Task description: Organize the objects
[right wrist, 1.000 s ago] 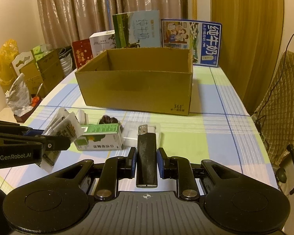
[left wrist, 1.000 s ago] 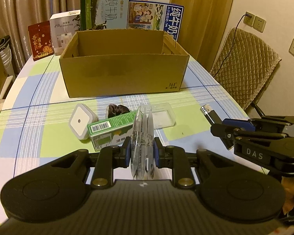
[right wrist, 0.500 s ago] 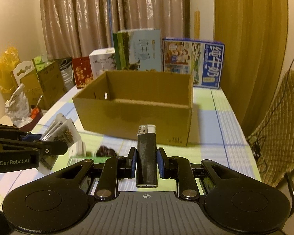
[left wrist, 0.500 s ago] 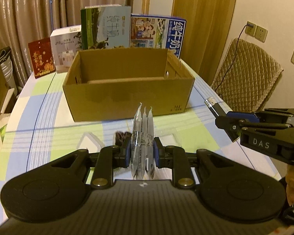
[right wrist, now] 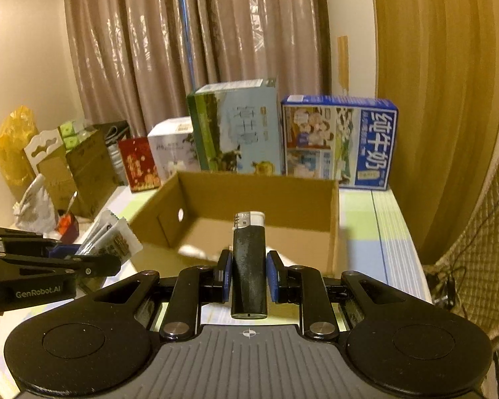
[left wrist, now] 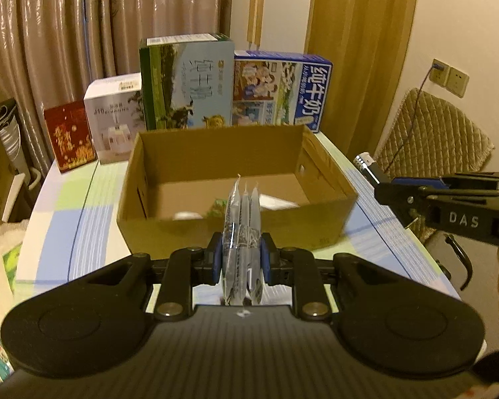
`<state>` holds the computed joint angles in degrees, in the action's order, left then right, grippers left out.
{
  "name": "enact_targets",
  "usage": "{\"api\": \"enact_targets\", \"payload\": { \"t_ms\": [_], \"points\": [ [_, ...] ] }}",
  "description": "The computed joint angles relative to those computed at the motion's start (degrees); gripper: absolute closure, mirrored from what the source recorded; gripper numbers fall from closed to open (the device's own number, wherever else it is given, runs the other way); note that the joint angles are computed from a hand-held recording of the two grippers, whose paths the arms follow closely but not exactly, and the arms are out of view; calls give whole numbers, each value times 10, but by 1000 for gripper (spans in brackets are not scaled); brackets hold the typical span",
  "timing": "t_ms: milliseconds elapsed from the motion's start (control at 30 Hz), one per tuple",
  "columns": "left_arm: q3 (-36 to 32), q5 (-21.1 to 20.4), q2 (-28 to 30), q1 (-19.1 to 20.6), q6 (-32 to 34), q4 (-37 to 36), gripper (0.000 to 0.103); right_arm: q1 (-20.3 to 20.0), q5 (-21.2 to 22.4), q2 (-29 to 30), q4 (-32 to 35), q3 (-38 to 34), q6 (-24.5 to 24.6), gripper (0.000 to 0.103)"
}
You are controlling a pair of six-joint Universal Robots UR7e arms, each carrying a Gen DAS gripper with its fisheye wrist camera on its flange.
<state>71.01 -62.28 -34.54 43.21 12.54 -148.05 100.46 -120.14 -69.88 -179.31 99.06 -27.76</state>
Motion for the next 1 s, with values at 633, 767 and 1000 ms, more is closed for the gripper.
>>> {"api": "enact_targets", "payload": {
  "t_ms": [633, 767, 1000],
  "points": [
    [-418, -1, 232, 37, 21, 202, 85, -57, 43, 106, 141, -202, 48, 84],
    [-500, -2, 281, 42, 25, 242, 85, -67, 45, 119, 147, -216, 51, 84],
    [-659, -6, 370, 51, 22, 322, 84, -77, 52, 136, 153, -230, 53, 84]
  ]
}}
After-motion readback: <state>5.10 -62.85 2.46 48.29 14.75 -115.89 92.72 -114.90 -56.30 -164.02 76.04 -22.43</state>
